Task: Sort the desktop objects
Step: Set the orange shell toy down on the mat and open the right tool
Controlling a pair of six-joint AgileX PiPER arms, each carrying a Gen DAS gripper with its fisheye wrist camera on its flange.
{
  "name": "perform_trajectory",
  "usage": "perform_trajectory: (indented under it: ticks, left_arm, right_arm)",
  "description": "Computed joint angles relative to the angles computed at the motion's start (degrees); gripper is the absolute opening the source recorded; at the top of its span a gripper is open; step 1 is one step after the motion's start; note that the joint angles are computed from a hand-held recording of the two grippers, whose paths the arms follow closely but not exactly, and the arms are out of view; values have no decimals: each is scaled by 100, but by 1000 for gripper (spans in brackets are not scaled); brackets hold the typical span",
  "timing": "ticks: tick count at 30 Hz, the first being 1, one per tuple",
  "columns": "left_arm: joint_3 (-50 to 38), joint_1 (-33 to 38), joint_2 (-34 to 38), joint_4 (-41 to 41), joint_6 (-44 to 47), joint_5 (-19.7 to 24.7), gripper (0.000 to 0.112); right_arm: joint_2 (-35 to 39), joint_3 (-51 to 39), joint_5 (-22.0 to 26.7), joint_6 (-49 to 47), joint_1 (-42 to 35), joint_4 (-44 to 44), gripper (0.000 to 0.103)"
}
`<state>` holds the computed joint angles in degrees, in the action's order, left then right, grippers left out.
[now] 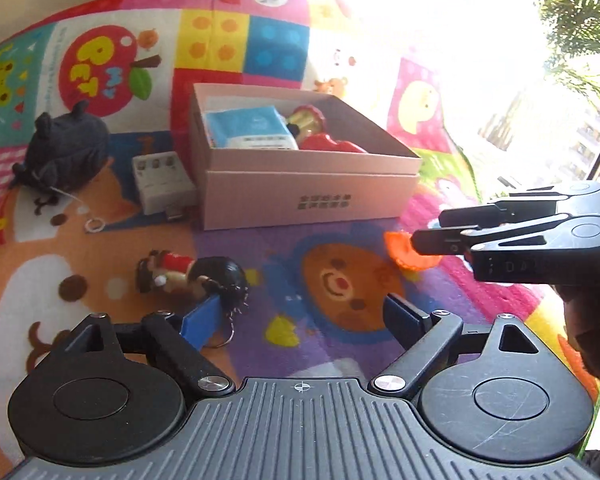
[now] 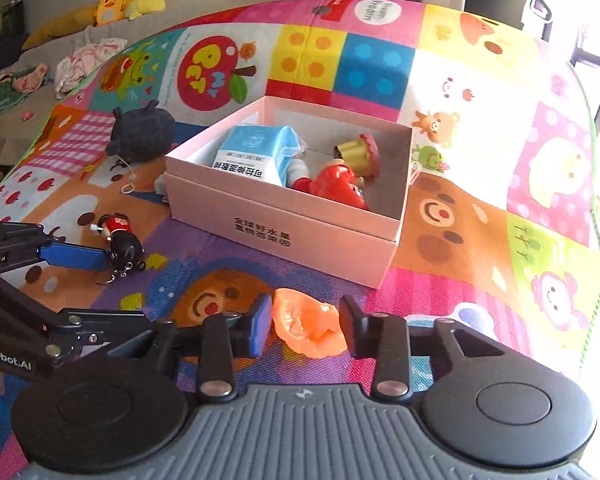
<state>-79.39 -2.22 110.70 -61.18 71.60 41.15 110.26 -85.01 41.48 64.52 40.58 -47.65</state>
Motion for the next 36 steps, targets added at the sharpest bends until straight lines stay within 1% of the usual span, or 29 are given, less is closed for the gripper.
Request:
perform_trajectory:
  ticks: [2,4,7,9,11,13,14,15,18,20,23,24,25,26,28,30,31,32,33,34,35,36]
  left_arm:
    - [-63,-90,-1,51,-97,19,92]
    - [-78,-95,-56,-2,-67,63,92]
    - [25,21,-232,-169,135,0,96]
    - [105,114,-334,-250,246,-177,96]
    - [107,221,-344,-269,211,-448,97]
    - [-95,274,-216,147,-417,-791,97]
    - [-193,296,-140,343,-732,-873,97]
    - [-359,355,-21,537,-1062,-819,97]
    - [-818,465,337,821,-1571,-345,97]
    - [-948,466,483,786,-1555,-100,97]
    - [-972,398,604,611,-1483,137,97]
    - [-978,394,624,522,-1431,240,97]
    - [-954,388,623,415,-1341,331,98]
    - [-931,390,624,295,-1215,490,98]
    - [-957,422,655,139,-1052,940,98]
    - [-942,449,648,8,-856,1412,98]
    - [-875,458,603,-81,-696,1558,98]
    - [-781,460,530,-167,-528,1599,98]
    - [-630,443,406,-258,-344,1511,98]
    - [-483,400,265,-282,-226,1283,98]
    - [-331,317,116,-232,-160,909,98]
    - [-174,185,-29,-138,-111,399,98]
  right_arm:
    - [-68,164,-3,261,24,-189,44]
    - [-150,345,-14,517,63,-405,51]
    - [-190,465,-18,736,131,-646,58]
    - [-167,428,-91,683,169,-644,58]
    - [-135,367,-259,519,212,-578,58]
    - [-26,205,-400,211,271,-435,58]
    - [53,98,-420,52,301,-335,58]
    - [141,-19,-429,-117,324,-199,58]
    - [351,-253,-431,-455,378,196,59]
    - [424,-295,-411,-593,417,414,61]
    - [383,-113,-412,-611,500,541,65]
    - [314,51,-471,-426,537,409,68]
    - [255,158,-487,-323,560,347,76]
    - [205,247,-504,-253,573,318,78]
    - [116,440,-563,15,589,193,85]
    - [63,583,-647,272,564,128,90]
    - [48,627,-672,369,552,114,92]
    - [33,668,-691,460,547,89,93]
    - [19,705,-706,538,550,53,95]
    - [10,741,-716,615,560,1,97]
    - [4,772,-714,698,577,-60,98]
    - [3,795,-715,780,591,-119,99]
